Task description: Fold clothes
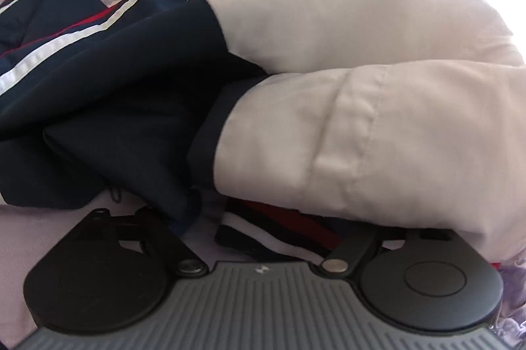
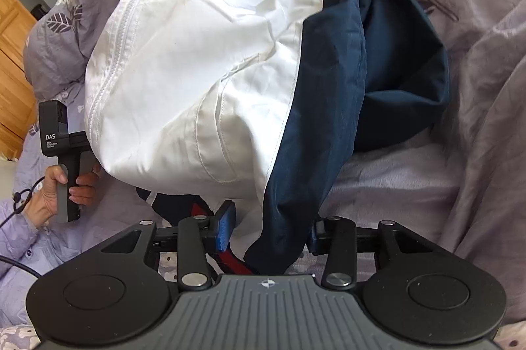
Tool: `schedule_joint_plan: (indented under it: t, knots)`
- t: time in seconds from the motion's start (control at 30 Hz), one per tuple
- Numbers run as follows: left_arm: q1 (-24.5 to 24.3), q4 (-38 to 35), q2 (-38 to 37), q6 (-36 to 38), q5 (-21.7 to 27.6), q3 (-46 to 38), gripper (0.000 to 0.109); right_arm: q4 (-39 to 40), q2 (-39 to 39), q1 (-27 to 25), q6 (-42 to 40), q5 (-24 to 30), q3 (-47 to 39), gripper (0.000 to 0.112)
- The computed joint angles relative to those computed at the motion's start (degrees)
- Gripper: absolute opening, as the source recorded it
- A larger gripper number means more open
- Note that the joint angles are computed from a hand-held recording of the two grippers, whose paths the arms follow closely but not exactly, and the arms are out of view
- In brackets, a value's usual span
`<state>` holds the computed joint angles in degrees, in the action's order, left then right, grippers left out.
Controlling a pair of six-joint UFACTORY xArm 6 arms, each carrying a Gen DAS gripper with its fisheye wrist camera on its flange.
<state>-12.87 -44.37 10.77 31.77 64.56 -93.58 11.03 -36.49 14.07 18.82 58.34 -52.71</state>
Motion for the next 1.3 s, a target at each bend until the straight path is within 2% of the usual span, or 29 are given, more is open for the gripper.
schedule_joint_plan:
  t: [0.07, 0.17, 0.3, 0.4, 0.57, 0.63, 0.7, 0.77, 0.8, 0.87, 0.9, 0.93, 1.0, 1.07, 1.1, 1.2, 1.3]
  knots:
    - [0.7, 0.3, -1.6, -0.9, 1.3, 0.7, 0.015, 0.2, -0.1, -0.3, 0.5, -0.2, 0.4, 0.047]
    - [2.3, 0.5, -5.0, -0.6, 3.4, 2.3, 0.014, -0.1, -0.5, -0.5, 1.3, -0.6, 0.7, 0.048]
    - [7.6, -3.0, -10.1, 1.7, 10.6, 2.4, 0.013, -0.1, -1.0, -1.0, 0.7, -1.4, 0.3, 0.048]
    - [13.0, -7.1, -11.4, 1.0, 21.8, -1.5, 0.009, -0.2, -1.2, -2.1, -0.6, -2.1, -0.9, 0.049]
    - [23.5, -17.3, -12.7, 0.5, 47.2, -7.1, 0.008, -4.6, -0.7, -3.3, -0.4, -3.2, -4.1, 0.054]
    - [25.2, -15.8, -14.6, 4.2, 52.2, -8.2, 0.011, -9.2, 0.1, -2.4, -0.2, -3.3, -6.0, 0.059]
    - [23.6, -9.3, -17.6, 9.4, 48.7, -7.2, 0.018, -13.6, 1.6, -0.6, -0.1, -3.2, -8.3, 0.067]
    - [20.9, -2.8, -20.1, 11.2, 40.9, -4.3, 0.052, -13.1, 3.4, 1.2, -3.8, -4.8, -10.3, 0.078]
    - [19.3, -0.2, -20.4, 9.8, 35.9, -2.7, 0.057, -12.6, 4.5, 2.7, -5.6, -5.9, -11.1, 0.088]
    - [15.7, 2.5, -17.9, 3.4, 25.6, -1.3, 0.068, -11.7, 7.3, 6.6, -9.2, -7.7, -13.0, 0.096]
    - [14.5, 2.7, -16.0, 0.3, 22.3, -1.5, 0.075, -10.7, 9.1, 8.8, -11.7, -7.9, -14.3, 0.096]
    - [13.8, 2.5, -13.7, -1.9, 21.2, -2.1, 0.084, -9.7, 10.7, 10.6, -14.0, -8.2, -15.3, 0.096]
    - [12.8, 2.2, -9.0, -4.7, 23.6, -4.1, 0.085, -8.3, 13.0, 13.4, -17.0, -8.8, -16.6, 0.096]
    - [11.5, 2.3, -6.4, -7.4, 25.9, -3.7, 0.085, -6.7, 13.6, 13.9, -18.0, -8.3, -16.9, 0.096]
    - [10.6, 2.0, -6.3, -8.3, 25.4, -2.0, 0.085, -6.2, 13.5, 13.6, -17.6, -7.8, -16.7, 0.096]
    - [7.4, 1.2, -8.0, -10.6, 19.0, 5.2, 0.086, -5.8, 10.8, 10.2, -12.8, -5.6, -15.0, 0.096]
    - [4.8, -0.2, -10.2, -9.9, 11.0, 10.0, 0.088, -2.5, 3.4, 4.5, -9.1, -2.9, -9.8, 0.097]
